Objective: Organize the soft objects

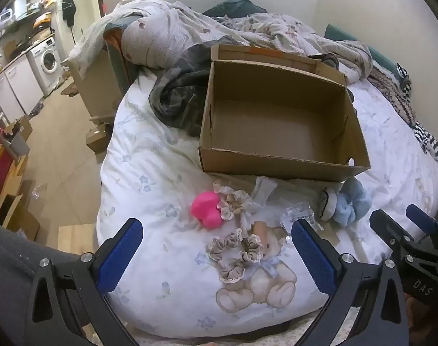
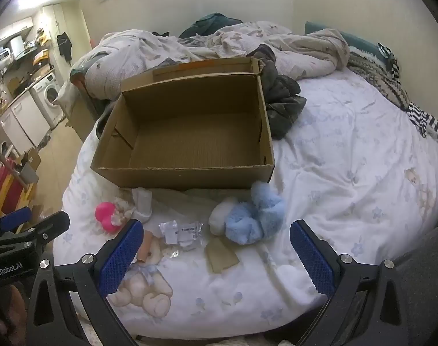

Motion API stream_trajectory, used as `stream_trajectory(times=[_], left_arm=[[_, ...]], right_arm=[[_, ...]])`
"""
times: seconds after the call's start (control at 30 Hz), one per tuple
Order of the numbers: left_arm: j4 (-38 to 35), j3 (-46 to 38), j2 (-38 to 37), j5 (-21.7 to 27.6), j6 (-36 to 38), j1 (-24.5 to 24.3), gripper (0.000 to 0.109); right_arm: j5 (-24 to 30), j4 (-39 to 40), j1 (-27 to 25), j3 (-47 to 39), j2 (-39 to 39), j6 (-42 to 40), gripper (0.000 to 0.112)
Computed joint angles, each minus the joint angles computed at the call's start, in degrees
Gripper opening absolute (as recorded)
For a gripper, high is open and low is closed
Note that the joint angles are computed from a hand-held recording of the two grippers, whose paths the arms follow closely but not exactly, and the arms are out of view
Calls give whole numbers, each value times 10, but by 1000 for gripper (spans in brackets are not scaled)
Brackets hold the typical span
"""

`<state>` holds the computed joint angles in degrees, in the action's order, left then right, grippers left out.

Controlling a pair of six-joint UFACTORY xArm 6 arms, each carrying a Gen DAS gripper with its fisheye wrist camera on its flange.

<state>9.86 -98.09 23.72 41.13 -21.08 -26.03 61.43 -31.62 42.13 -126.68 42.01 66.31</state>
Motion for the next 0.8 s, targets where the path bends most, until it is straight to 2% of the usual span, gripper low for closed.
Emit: stream_trajectory(times=[0.17, 0.3, 0.8], left_arm=[[16, -12, 7, 10, -10, -4, 103], [21, 8, 0, -5, -14, -3, 103], [13, 3, 1, -2, -7, 1, 103]], right_arm=[[6, -1, 1, -8, 5, -1, 103], [6, -1, 2, -10, 6, -2, 103], [4, -1, 0, -14, 12, -1, 103]])
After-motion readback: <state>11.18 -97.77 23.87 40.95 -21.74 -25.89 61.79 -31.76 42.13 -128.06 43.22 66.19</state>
